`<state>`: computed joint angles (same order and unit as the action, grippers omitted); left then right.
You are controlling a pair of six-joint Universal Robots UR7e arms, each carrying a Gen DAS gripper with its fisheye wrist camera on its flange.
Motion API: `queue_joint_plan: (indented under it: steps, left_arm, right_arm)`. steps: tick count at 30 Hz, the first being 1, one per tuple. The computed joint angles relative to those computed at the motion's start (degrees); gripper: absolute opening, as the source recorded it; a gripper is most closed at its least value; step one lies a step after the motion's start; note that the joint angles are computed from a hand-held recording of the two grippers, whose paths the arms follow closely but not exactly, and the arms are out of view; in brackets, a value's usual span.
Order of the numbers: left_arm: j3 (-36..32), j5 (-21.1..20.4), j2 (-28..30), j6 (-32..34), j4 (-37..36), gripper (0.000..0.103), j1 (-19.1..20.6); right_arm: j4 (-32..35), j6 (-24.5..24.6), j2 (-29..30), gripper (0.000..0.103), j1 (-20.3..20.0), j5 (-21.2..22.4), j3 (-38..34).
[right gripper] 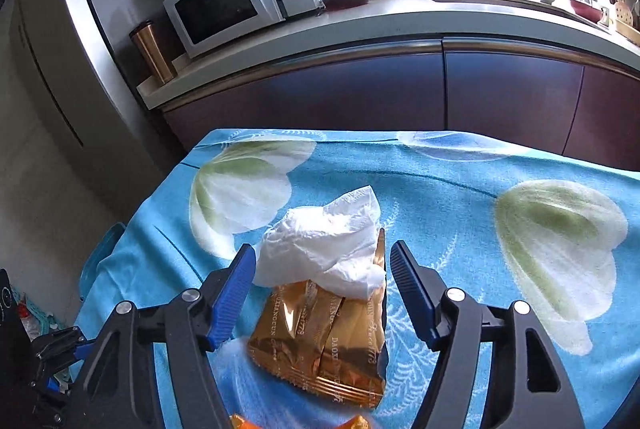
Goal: Collect trash
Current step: 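Close the right tool on the white tissue while the left tool approaches the gold wrapper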
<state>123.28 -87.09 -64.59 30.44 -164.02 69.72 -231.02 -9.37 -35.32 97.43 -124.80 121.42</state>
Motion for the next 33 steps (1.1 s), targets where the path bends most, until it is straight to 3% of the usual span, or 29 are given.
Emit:
queue_joint_plan:
  steps: [1, 4, 6, 9, 12, 21, 23, 24, 26, 32, 33]
  left_arm:
    - [-0.2, 0.2, 0.3, -0.1, 0.1, 0.044, -0.1]
    - [-0.6, 0.3, 0.8, -0.3, 0.4, 0.044, -0.1]
    - [-0.8, 0.3, 1.0, -0.3, 0.4, 0.044, -0.3]
    - [-0.8, 0.2, 1.2, -0.3, 0.5, 0.044, -0.5]
    - [-0.9, 0.1, 1.4, -0.2, 0.5, 0.044, -0.7]
    - [-0.8, 0.2, 2.2, 0.0, 0.4, 0.044, -1.5]
    - [-0.8, 0.3, 2.3, 0.1, 0.2, 0.045, -1.7]
    - [-0.8, 0.3, 2.4, 0.0, 0.2, 0.045, -1.8]
    - [-0.7, 0.3, 2.6, -0.2, 0.1, 0.045, -2.0]
    - [-0.3, 0.9, 2.5, -0.2, -0.2, 0.045, -2.3]
    - [-0.4, 0.9, 2.5, -0.2, -0.2, 0.045, -2.3]
  right_arm:
    - [0.7, 0.0, -0.1, 0.066, -0.3, 0.3, -0.2]
    - [1.5, 0.4, 0.0, 0.047, -0.6, 1.3, -0.3]
    - [0.9, 0.2, 0.1, 0.025, -0.8, 1.6, -0.2]
    - [0.5, -0.1, 0.0, 0.008, -1.1, 2.3, 0.2]
    - [-1.2, -0.6, -0.2, 0.002, -1.3, 3.6, 1.1]
    - [-6.8, -1.4, -1.5, 0.002, -1.2, 5.9, 4.4]
    - [-6.5, -0.3, -2.1, 0.006, -1.6, 6.9, 5.1]
    - [-5.9, 0.5, -2.4, 0.024, -1.9, 7.3, 5.2]
    - [-5.1, 1.1, -2.1, 0.049, -1.9, 6.9, 4.2]
    - [0.6, 1.5, -1.3, 0.048, -2.4, 5.7, 0.4]
    - [1.3, 1.5, -1.2, 0.037, -2.4, 5.7, 0.0]
